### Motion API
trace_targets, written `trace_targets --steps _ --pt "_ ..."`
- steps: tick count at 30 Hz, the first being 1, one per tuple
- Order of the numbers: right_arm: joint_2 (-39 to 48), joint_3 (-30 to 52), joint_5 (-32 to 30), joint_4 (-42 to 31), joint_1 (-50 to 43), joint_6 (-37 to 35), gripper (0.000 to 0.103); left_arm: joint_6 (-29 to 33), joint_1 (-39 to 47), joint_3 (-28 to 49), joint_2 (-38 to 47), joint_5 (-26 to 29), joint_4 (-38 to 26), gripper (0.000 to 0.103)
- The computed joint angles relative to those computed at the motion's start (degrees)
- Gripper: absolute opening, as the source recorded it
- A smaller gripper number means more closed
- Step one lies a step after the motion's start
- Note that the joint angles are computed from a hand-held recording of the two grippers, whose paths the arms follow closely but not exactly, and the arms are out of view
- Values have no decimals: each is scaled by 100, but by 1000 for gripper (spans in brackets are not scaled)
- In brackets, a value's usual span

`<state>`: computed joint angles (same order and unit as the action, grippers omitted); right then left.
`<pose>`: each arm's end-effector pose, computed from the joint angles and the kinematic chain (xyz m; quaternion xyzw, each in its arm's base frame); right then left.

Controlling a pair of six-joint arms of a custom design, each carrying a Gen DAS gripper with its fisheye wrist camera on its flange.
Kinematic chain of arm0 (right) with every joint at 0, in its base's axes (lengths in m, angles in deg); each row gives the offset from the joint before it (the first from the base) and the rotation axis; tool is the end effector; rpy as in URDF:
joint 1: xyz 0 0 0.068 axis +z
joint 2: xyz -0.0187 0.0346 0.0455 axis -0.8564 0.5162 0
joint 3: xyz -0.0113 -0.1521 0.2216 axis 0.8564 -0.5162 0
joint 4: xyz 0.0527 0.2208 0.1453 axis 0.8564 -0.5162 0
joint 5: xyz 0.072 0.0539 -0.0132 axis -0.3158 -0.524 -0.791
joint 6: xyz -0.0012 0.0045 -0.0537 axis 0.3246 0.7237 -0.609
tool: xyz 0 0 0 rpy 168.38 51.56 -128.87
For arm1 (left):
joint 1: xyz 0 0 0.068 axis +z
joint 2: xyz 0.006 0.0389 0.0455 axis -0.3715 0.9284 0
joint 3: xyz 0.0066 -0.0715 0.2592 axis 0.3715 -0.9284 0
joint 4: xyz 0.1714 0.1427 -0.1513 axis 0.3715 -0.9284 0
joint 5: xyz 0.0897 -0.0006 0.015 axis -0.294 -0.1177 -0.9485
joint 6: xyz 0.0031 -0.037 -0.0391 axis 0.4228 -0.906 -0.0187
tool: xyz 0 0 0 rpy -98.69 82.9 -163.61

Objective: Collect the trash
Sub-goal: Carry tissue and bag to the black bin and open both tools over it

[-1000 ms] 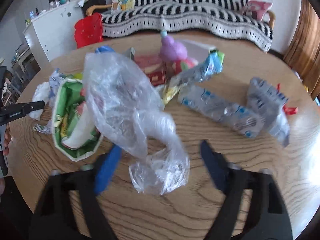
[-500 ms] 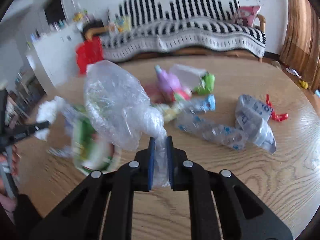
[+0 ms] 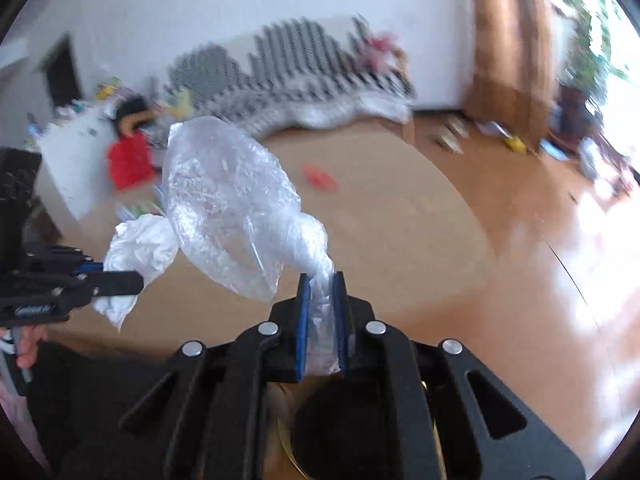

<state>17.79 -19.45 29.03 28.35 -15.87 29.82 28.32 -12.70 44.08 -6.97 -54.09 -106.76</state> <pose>0.2227 0.1886 0.2734 0.0088 0.9127 0.0795 0.4008 0.2476 0.0203 0.3381 0.2883 0.9069 -0.1980 0.2350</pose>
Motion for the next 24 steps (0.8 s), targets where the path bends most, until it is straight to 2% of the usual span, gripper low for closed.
trace_targets --steps 3,6,10,13,15,17,18,19,20,21,22,24 --pt "-447 -1662 -1013 556 -587 666 12 -832 -1416 -1375 -351 -654 648 13" --pt "-341 -2599 -1489 1341 -793 983 12 -1585 -1963 -2230 -438 -1065 1465 13" --pt "-146 -3222 -1810 2136 -864 1284 12 -1916 -2318 -2665 -450 -1331 1857 13" --pt "-136 -3312 -1811 2209 -873 1372 12 -2061 -2625 -2808 -405 -1405 2017 13" --pt "-300 -3496 -1954 2221 -1030 1322 12 -1902 -2504 -2586 42 -1441 2221 13" --pt "-370 -3616 -2157 2425 -1202 1242 12 -1857 -2491 -2539 150 -1420 2212 15" --pt "-590 -3833 -2275 2607 -1263 1277 19 -1790 -2444 -2562 116 -1399 2197 21" --pt "-700 -3846 -2259 2582 -1288 1348 31 -1772 -2428 -2577 170 -1349 2263 51" --pt "-946 -3893 -2090 2440 -1315 1460 83 -1780 -2388 -2644 106 -1255 2308 93" --pt "-1293 -3973 -1773 2285 -1247 1626 94 -1806 -2344 -2733 1 -1183 2430 97" --pt "-1392 -3926 -1637 2129 -1228 1706 97 -1828 -2260 -2902 -270 -1043 2658 97" --pt "-1566 -3809 -1327 1624 -1259 1797 97 -1621 -2157 -2842 -321 -984 2642 97"
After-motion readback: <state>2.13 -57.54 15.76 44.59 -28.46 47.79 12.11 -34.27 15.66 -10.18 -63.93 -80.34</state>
